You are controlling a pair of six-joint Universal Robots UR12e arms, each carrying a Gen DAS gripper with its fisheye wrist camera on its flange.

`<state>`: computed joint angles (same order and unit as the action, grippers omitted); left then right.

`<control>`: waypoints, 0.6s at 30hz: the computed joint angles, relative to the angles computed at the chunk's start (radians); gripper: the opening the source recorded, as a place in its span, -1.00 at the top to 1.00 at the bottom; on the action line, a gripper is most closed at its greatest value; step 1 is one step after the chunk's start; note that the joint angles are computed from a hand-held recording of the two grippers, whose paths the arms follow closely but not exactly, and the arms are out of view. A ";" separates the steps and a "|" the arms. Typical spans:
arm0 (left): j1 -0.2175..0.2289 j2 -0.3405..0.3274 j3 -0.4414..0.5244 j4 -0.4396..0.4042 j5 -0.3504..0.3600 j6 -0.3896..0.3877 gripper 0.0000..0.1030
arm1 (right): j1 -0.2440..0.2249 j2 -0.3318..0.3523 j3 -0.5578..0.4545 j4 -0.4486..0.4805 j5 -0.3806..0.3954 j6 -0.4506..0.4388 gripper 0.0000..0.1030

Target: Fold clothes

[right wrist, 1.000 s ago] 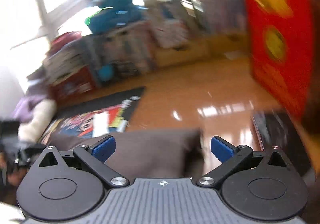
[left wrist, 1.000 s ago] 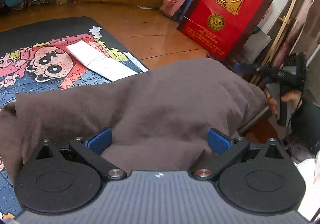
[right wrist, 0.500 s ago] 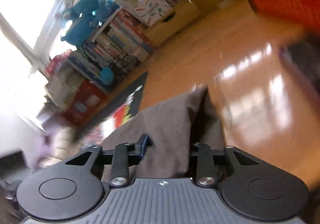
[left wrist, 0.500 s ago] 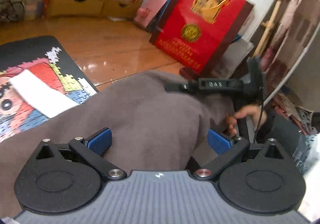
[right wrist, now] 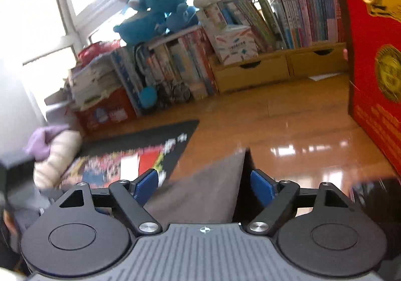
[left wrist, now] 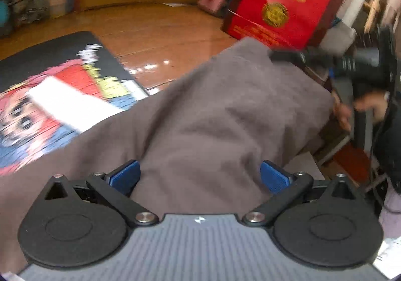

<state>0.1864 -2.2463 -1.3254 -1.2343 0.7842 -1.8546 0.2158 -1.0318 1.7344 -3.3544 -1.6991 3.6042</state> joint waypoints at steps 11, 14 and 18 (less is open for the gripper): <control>0.103 -0.005 -0.020 0.291 -0.062 -0.327 -0.99 | 0.058 0.016 -0.029 -0.128 -0.044 -0.219 -0.97; 0.082 -0.011 -0.020 0.270 0.012 -0.289 -0.99 | 0.067 0.038 -0.080 0.006 -0.012 -0.295 -0.97; 0.058 -0.013 -0.054 0.354 0.096 -0.291 -0.99 | 0.074 0.064 -0.127 0.217 -0.014 -0.286 -0.97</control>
<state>0.2448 -2.2593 -1.3796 -0.8802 0.8805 -2.1453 0.2900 -0.9682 1.6073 -3.1378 -1.7126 3.3183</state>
